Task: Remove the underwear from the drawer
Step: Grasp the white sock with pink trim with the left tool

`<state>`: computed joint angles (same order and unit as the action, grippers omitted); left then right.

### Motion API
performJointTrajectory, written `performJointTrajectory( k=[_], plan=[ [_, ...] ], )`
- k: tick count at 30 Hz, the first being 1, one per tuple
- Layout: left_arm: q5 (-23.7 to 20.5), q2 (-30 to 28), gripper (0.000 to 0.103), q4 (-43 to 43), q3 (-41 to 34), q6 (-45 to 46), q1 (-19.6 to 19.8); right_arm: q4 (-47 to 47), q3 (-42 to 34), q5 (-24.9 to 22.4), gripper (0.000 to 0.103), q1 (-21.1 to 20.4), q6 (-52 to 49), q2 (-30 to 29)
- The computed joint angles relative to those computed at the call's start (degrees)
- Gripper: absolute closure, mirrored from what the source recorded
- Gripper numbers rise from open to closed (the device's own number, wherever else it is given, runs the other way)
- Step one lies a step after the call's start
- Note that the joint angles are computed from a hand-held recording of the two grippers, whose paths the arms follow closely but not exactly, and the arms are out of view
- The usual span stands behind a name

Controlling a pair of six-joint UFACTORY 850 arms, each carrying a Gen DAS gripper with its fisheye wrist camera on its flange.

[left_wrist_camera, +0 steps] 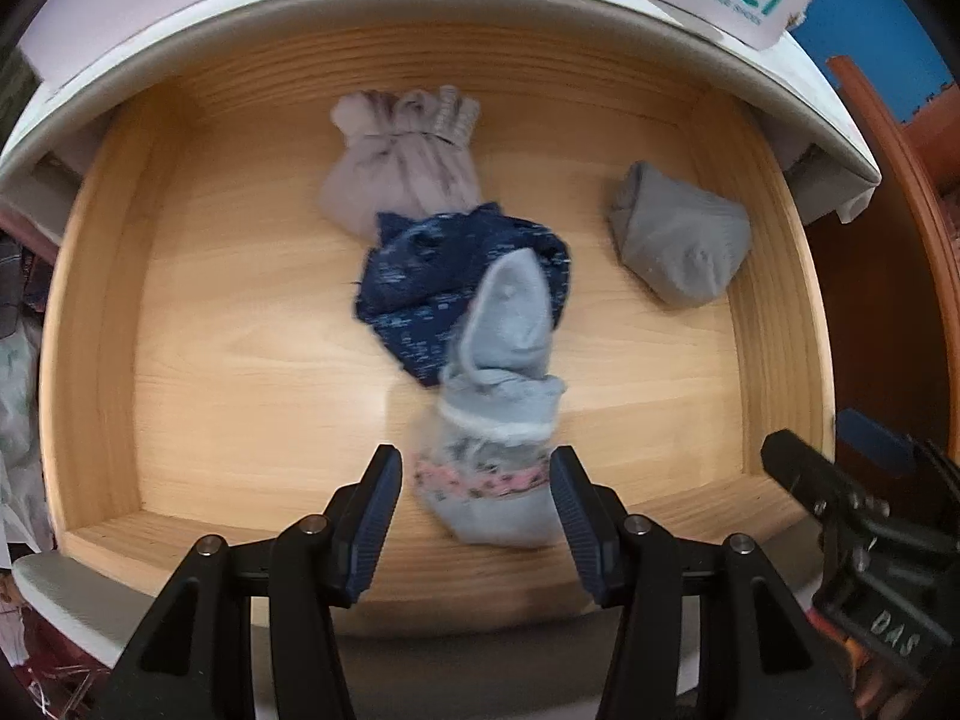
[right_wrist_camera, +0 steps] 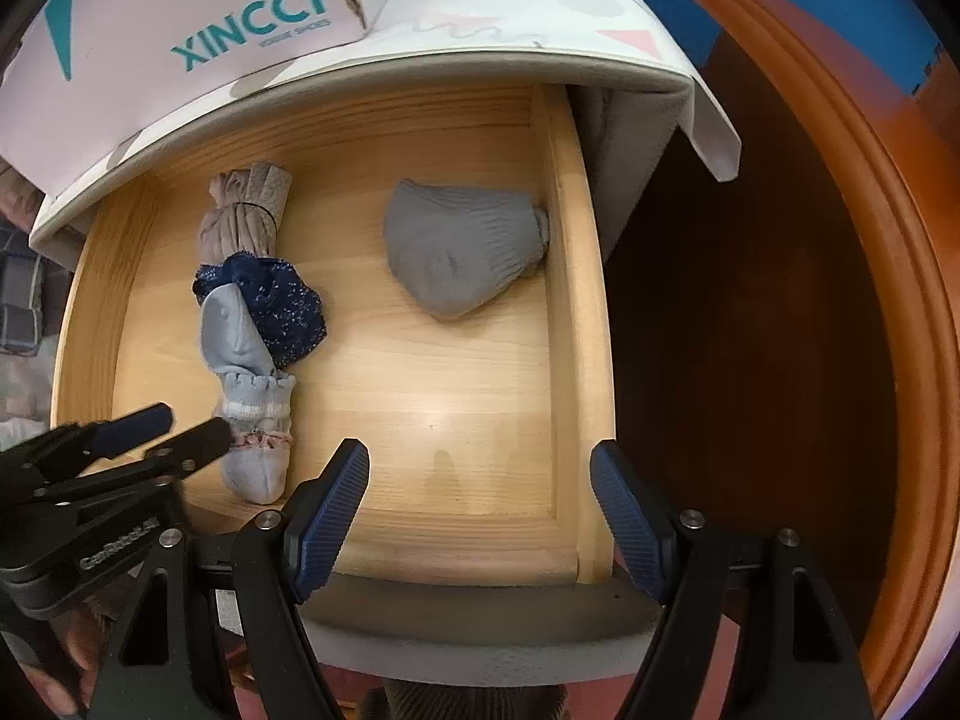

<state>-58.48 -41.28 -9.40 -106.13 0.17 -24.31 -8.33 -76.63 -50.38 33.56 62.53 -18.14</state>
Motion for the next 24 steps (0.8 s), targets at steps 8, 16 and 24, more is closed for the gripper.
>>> performJointTrajectory(
  k=[8,16,24],
  plan=[
    [-5.54,-6.24,0.05,5.1,-7.5,-2.68,-2.65,0.79,0.78,0.87,0.029,-0.31,0.35,0.79],
    [-14.84,-12.9,0.05,8.66,-15.87,-3.14,-3.61,1.1,0.94,1.38,0.029,-0.24,0.77,0.93],
    [-15.94,-13.77,0.05,7.56,-16.45,-1.27,-3.33,1.23,0.46,1.3,0.029,-0.26,0.43,0.42]
  ],
)
